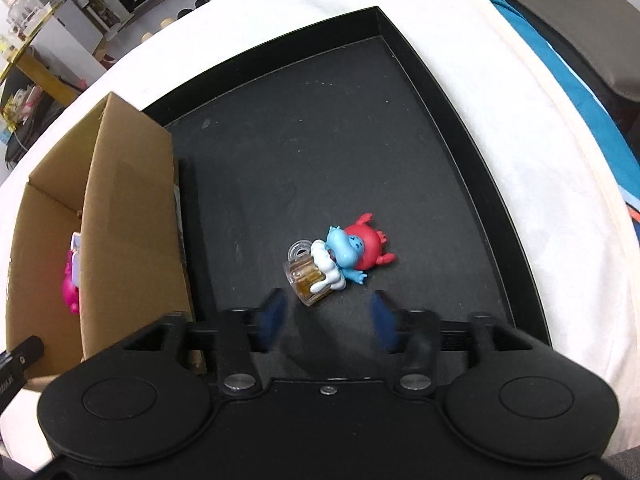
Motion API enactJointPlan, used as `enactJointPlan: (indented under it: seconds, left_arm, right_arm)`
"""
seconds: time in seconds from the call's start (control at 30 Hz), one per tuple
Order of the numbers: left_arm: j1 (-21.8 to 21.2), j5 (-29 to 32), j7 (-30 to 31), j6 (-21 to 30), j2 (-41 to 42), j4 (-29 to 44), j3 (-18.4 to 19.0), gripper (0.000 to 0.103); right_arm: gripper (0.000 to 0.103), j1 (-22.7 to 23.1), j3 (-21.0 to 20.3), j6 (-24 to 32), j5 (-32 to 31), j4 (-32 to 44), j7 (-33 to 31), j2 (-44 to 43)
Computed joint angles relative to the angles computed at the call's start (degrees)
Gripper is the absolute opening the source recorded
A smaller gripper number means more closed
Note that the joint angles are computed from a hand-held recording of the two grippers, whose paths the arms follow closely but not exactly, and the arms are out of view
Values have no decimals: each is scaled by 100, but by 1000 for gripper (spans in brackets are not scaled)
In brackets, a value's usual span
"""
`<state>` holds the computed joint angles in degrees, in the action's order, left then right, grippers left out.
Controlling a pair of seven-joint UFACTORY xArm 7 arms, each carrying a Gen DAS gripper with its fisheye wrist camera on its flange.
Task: Organize rigid objects
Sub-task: 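Move the right tool over the tray to the blue-and-red figure, then close the right tool on the blue-and-red figure with clear cup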
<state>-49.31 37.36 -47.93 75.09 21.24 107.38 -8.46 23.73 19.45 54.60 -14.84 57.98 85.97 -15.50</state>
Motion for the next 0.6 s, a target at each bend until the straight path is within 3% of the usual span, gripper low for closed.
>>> enactJointPlan:
  seconds: [0.13, 0.27, 0.4, 0.6]
  left_arm:
    - [-1, 4, -3, 5, -4, -2, 0, 13]
    - [1, -11, -14, 35, 2, 19, 0, 13]
    - [-35, -1, -18, 106, 77, 131, 17, 13]
    - [-47, -13, -21, 102, 89, 138, 40, 13]
  right_arm:
    - [77, -13, 76, 262, -291, 186, -35, 109]
    - [79, 6, 27, 330, -424, 256, -166, 226]
    - [85, 71, 48, 854, -830, 651, -407, 595]
    - [87, 238, -116, 954, -880, 812, -808, 824]
